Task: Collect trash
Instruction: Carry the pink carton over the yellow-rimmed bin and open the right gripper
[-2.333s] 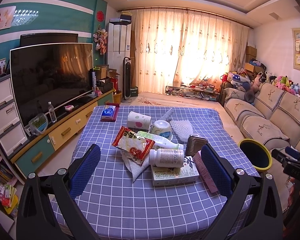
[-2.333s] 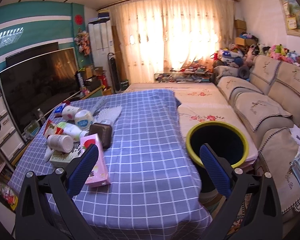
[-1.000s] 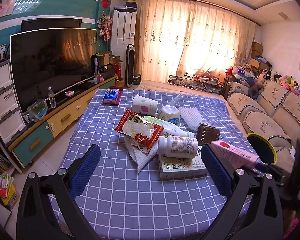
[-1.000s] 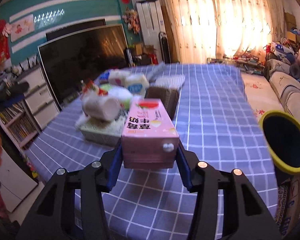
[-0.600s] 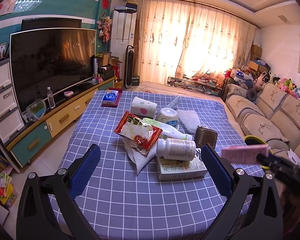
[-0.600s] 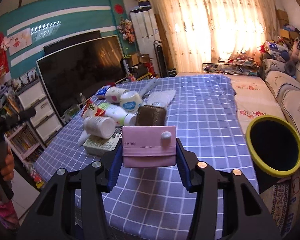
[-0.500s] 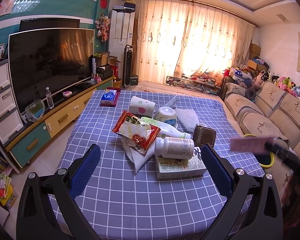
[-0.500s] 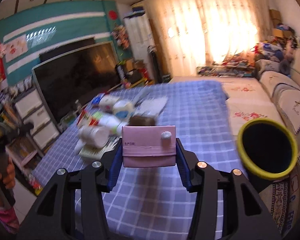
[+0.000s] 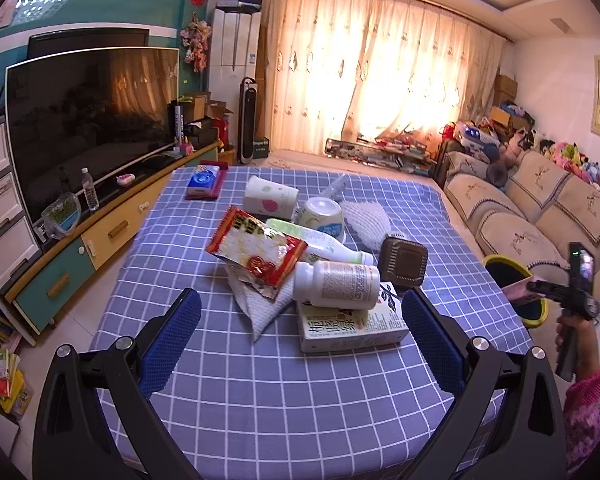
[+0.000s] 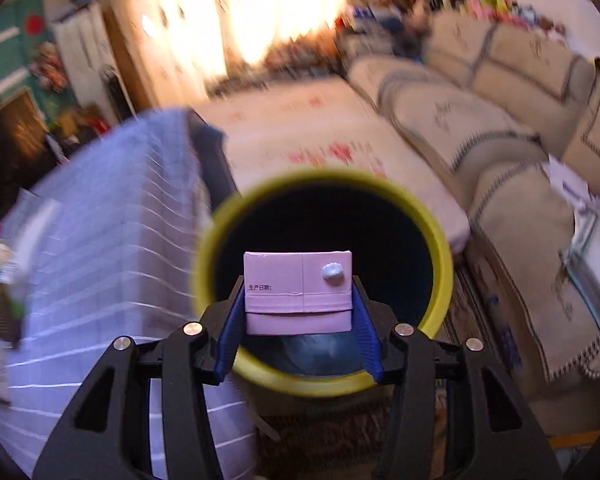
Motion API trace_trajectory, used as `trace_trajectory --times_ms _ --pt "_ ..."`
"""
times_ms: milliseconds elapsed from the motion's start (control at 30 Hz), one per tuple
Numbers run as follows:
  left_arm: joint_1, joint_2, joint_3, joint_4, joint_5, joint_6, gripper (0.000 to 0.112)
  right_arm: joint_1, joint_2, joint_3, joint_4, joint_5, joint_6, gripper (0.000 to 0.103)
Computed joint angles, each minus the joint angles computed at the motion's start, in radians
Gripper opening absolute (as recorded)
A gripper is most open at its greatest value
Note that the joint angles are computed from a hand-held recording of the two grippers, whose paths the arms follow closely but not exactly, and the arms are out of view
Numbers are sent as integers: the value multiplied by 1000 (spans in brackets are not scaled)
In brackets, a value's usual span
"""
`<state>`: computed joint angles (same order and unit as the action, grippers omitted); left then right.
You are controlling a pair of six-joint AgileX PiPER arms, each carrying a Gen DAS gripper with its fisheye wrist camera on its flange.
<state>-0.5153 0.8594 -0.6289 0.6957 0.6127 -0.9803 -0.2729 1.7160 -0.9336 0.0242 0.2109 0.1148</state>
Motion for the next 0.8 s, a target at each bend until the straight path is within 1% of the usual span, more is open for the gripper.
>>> trace_trajectory --times_ms 67,133,200,233,300,333,367,400,500,567,700,733,800 --pt "2 27 -1 -1 -15 1 99 1 66 -38 -105 11 107 47" --pt "4 63 -5 -1 -33 -2 99 -2 109 -55 -99 10 108 48" --pt "9 99 -11 -3 -50 -2 99 4 160 -96 -164 22 170 48" --pt "16 115 -13 -11 -61 7 99 7 179 -113 -172 29 180 49" --pt "22 152 -19 -16 -83 11 99 5 193 -119 -122 23 137 58" --pt "23 160 -20 -19 -87 14 99 5 189 -112 -133 16 147 60" --pt "26 180 -24 -19 -97 14 99 9 185 -109 -179 11 192 60" --pt "28 197 -27 -17 -106 15 99 12 180 -105 -194 7 208 60" --pt "41 252 -42 3 -138 11 99 7 164 -91 -146 -8 159 61" --pt "43 298 -58 56 -149 -26 99 10 140 -70 -134 -18 145 62" --pt "70 419 -115 127 -191 -49 99 13 92 -27 -40 -40 47 63" --pt "75 444 -130 129 -192 -43 99 12 82 -19 -11 -44 18 64" --pt "98 506 -167 81 -216 23 99 10 51 2 56 -53 -47 65"
